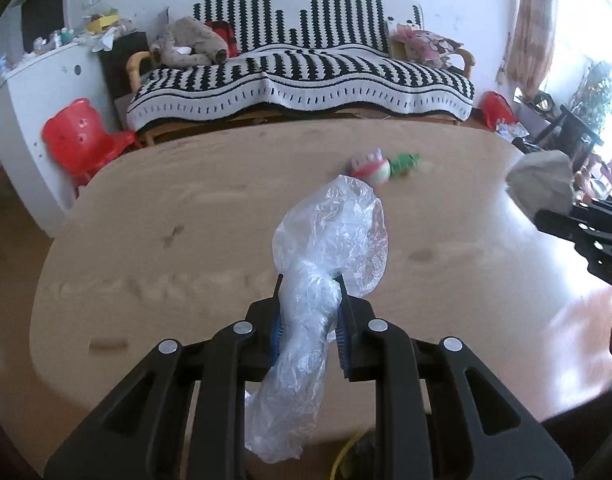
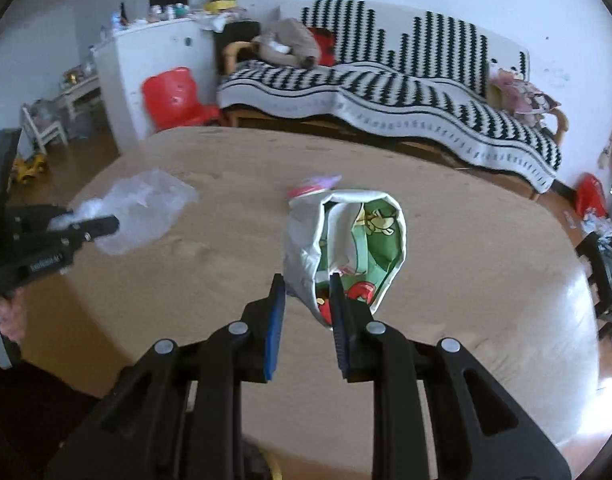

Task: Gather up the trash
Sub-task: 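Carry the snack bag and plastic bag over the black bin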

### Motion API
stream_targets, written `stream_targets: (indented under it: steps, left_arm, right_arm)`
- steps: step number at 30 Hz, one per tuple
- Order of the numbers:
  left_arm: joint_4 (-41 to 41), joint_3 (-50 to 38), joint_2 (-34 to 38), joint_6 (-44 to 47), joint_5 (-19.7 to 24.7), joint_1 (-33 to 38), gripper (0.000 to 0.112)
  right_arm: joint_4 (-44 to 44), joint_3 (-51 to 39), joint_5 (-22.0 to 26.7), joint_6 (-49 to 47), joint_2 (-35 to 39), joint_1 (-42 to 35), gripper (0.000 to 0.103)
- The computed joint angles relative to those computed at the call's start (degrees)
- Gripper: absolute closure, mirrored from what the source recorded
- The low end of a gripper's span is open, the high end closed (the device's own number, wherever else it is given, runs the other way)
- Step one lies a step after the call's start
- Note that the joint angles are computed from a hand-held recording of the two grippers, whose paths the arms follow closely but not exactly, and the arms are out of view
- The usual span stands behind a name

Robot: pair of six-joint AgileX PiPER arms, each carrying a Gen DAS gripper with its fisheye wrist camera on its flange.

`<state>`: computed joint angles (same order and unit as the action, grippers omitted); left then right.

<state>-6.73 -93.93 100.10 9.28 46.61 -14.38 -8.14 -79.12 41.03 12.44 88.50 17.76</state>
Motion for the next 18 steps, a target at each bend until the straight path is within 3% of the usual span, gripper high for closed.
stream_targets:
  steps: [5,9,18]
  left_arm:
    - [-5.45,18.47,-12.57,3.95,-6.06,1.38,0.092]
    - [-6.29,26.73,-16.99,5.76,-9.08,0.09,0.092]
    - [-5.36,35.7,-20.92,8.44,-10.41,-4.25,0.092]
  right_arm:
    - [-6.18,10.93,-3.83,12.37,-6.96,9.19,0.08]
    - [-11.06,17.93,-5.71,20.57,-9.86,15.04,0.08]
    - [-10.96,27.24,-6.84,22.39,-12.55,20.76,0.08]
